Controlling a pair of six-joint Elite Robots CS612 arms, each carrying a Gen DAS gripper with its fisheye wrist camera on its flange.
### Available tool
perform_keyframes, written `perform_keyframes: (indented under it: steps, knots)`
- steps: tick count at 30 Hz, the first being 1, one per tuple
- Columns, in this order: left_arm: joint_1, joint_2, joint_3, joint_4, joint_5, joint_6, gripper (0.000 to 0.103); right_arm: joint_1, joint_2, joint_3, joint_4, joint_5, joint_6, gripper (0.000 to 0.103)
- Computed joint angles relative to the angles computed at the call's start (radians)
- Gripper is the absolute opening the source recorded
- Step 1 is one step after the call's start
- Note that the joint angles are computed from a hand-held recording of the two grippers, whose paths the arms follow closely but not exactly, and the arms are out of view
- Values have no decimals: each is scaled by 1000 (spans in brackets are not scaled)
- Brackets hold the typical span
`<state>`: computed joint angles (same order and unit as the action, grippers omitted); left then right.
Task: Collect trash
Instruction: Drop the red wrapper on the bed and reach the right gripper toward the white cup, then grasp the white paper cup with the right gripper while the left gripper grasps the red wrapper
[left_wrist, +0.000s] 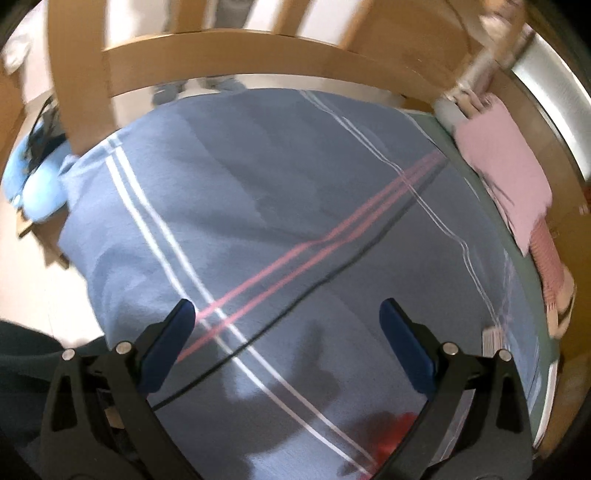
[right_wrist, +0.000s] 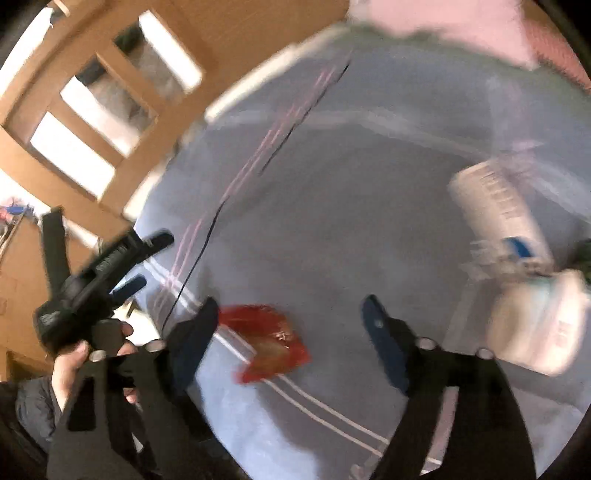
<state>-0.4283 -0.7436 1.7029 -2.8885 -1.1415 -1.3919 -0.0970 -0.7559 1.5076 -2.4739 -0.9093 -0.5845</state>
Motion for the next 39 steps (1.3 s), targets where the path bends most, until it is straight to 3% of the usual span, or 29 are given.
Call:
perform_keyframes:
  steps: [3,5,7,8,12,14,17,19,21,23,24,28,31,34,36,37,39]
  knots:
    - [5,20,-36,-3,-73,119,99,-39,-2,38,-229,-10,226,87]
    - [8,31,-58,9,-116,168,99,-50,16,30,-354,-168,404,91]
    - [10,41,-75,14,-154,211,99,-37,37,-8,-328,-296,476,91]
    - [7,40,-76,18,-142,212,99,-36,48,-22,-316,-325,498,91]
    - [0,31,-56,-4,-75,166,99,-48,87,-53,-282,-318,549,91]
    - [2,30,-48,-24,-79,138,99,-59,98,-52,-262,-254,571,91]
    - [3,23,-36,-8,-67,120,99,-88,112,-55,-190,-121,582,83]
    - [-1,14,-26,2,-22,77,99,-97,100,-57,-57,-53,467,83]
    - [-7,5,-13,11,18,51,99,-87,73,-41,52,-61,323,83]
    - [-12,-1,-9,26,45,50,99,-63,32,-9,117,-170,178,83]
    - [-14,-5,-7,36,54,54,99,-57,22,3,105,-209,165,83]
    - [-13,-23,36,-17,44,45,99,-16,-25,89,-194,-453,118,84]
    - [-12,-31,73,-83,7,37,99,2,8,45,-298,-501,138,90]
    - [-11,-28,123,-226,-75,45,99,24,75,-74,-222,-550,132,90]
    - [-6,-16,136,-321,-129,67,99,30,132,-190,-57,-533,161,90]
    - [-6,-11,132,-333,-133,82,100,38,156,-245,5,-528,180,90]
    - [-11,-14,114,-263,-106,111,100,38,178,-282,54,-516,205,89]
